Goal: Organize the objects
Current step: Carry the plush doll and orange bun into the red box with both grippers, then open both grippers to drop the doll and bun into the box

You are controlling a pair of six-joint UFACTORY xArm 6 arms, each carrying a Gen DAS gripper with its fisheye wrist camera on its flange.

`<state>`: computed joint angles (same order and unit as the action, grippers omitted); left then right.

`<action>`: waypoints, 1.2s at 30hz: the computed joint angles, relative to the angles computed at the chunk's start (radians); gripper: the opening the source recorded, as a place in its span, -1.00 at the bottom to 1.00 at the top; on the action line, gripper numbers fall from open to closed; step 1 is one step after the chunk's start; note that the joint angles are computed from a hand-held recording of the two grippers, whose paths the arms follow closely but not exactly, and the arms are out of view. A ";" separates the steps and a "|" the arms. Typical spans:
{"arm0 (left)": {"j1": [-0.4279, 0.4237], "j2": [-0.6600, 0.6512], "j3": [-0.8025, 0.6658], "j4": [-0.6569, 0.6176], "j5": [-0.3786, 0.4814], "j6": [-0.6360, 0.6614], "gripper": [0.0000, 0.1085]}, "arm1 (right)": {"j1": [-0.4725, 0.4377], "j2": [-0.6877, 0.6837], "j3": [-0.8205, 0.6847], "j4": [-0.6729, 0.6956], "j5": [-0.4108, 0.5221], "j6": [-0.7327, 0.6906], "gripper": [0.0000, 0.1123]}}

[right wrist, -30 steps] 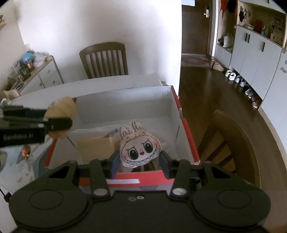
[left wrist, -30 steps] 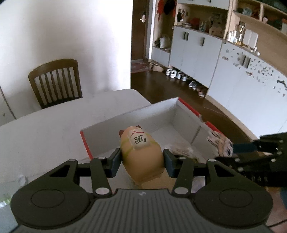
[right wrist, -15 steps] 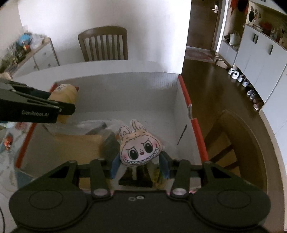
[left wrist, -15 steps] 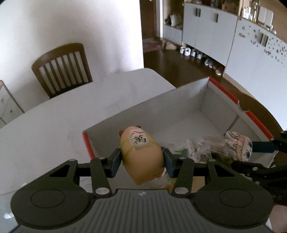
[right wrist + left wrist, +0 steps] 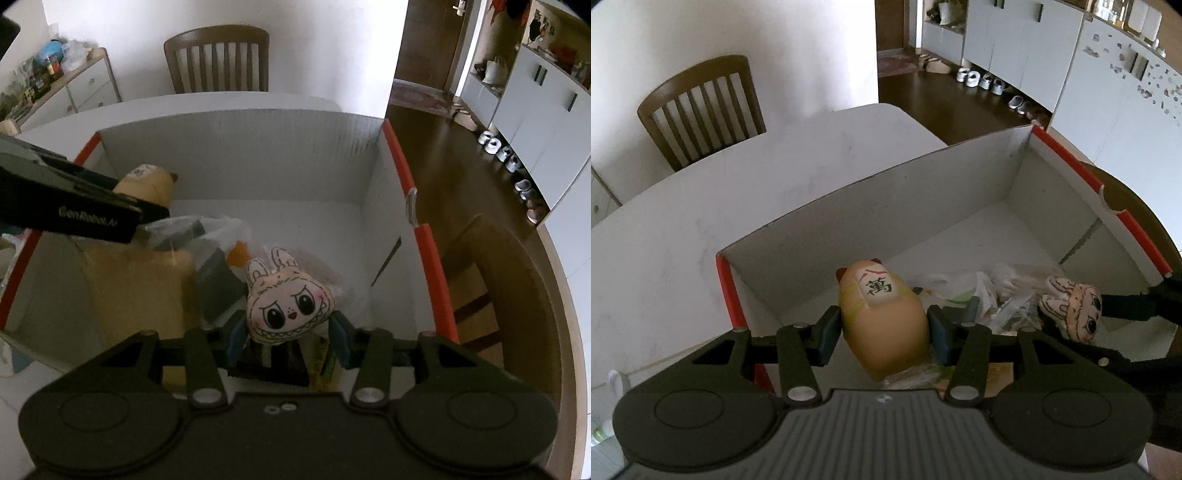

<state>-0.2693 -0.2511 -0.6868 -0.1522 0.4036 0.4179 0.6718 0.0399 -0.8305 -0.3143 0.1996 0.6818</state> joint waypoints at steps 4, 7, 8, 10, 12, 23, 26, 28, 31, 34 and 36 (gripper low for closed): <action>0.005 0.008 -0.006 -0.009 0.004 0.002 -0.07 | 0.001 0.010 -0.005 -0.013 0.001 0.009 -0.13; 0.008 0.010 -0.015 -0.046 0.022 0.015 -0.05 | 0.006 0.016 -0.007 -0.028 -0.002 0.014 -0.08; 0.010 0.009 -0.015 -0.061 0.024 0.026 -0.01 | 0.008 0.016 -0.006 -0.015 -0.005 0.000 -0.06; 0.012 0.003 -0.009 -0.057 0.015 0.022 0.09 | 0.010 0.010 0.002 -0.013 -0.010 -0.007 0.03; 0.014 -0.001 -0.007 -0.066 0.008 0.028 0.11 | 0.011 0.001 0.009 -0.038 -0.014 0.007 0.05; 0.040 -0.091 0.045 -0.156 0.007 0.104 0.12 | 0.003 -0.096 0.060 -0.044 -0.011 0.020 0.06; 0.048 -0.130 0.059 -0.213 0.021 0.148 0.12 | 0.002 -0.127 0.068 -0.040 -0.003 0.015 0.06; 0.051 -0.162 0.071 -0.246 0.032 0.179 0.12 | 0.009 -0.148 0.069 -0.041 0.016 0.024 0.06; 0.047 -0.235 0.115 -0.265 0.017 0.216 0.12 | 0.022 -0.185 0.062 -0.064 0.053 0.054 0.06; 0.047 -0.299 0.147 -0.269 0.018 0.234 0.12 | 0.034 -0.218 0.063 -0.072 0.081 0.078 0.06; 0.057 -0.332 0.154 -0.304 0.046 0.261 0.12 | 0.045 -0.234 0.053 -0.069 0.111 0.095 0.06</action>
